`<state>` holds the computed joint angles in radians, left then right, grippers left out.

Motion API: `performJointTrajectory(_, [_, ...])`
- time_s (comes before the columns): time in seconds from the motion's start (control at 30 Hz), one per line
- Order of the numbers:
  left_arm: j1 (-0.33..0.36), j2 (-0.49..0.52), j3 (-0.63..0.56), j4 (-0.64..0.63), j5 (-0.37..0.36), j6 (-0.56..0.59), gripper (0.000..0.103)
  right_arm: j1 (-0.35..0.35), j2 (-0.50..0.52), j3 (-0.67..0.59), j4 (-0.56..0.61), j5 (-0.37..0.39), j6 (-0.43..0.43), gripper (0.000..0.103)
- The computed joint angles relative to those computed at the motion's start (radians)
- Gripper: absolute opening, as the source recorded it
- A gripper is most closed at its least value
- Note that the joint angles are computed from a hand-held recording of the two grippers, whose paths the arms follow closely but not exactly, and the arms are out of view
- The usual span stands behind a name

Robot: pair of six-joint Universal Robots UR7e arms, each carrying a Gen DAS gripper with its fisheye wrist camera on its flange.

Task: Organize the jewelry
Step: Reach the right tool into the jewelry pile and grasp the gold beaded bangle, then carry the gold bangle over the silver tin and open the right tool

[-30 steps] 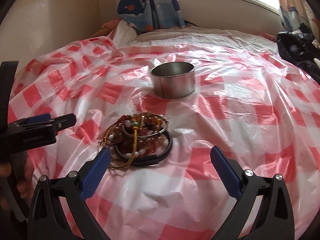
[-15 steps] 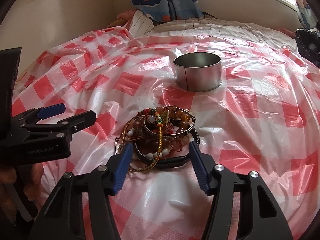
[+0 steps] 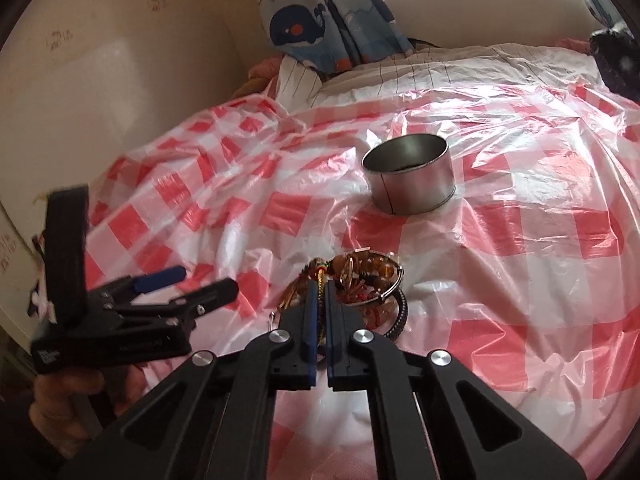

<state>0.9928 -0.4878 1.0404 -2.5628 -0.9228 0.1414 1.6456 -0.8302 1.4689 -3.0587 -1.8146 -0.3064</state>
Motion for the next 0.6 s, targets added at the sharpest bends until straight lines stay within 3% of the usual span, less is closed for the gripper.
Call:
performJointTrajectory(0.1, [-0.004, 0.003, 0.006, -0.023, -0.037, 0.058, 0.095, -0.013, -0.038, 0.027, -0.052, 0.064, 0.039, 0.004])
performJointTrajectory(0.3, [-0.006, 0.016, -0.021, -0.012, -0.181, 0.118, 0.086, -0.025, -0.064, 0.037, -0.087, 0.066, 0.067, 0.004])
performJointTrajectory(0.43, [-0.017, 0.061, -0.086, 0.049, -0.187, 0.147, 0.075, -0.044, -0.066, 0.041, -0.066, 0.095, 0.1, 0.004])
performJointTrajectory(0.53, [-0.015, 0.109, -0.164, 0.128, -0.216, 0.149, 0.051, -0.05, -0.073, 0.048, -0.065, 0.11, 0.112, 0.004])
performJointTrajectory(0.6, [-0.018, 0.145, -0.215, 0.18, -0.203, 0.161, 0.027, -0.057, -0.076, 0.051, -0.06, 0.117, 0.126, 0.004])
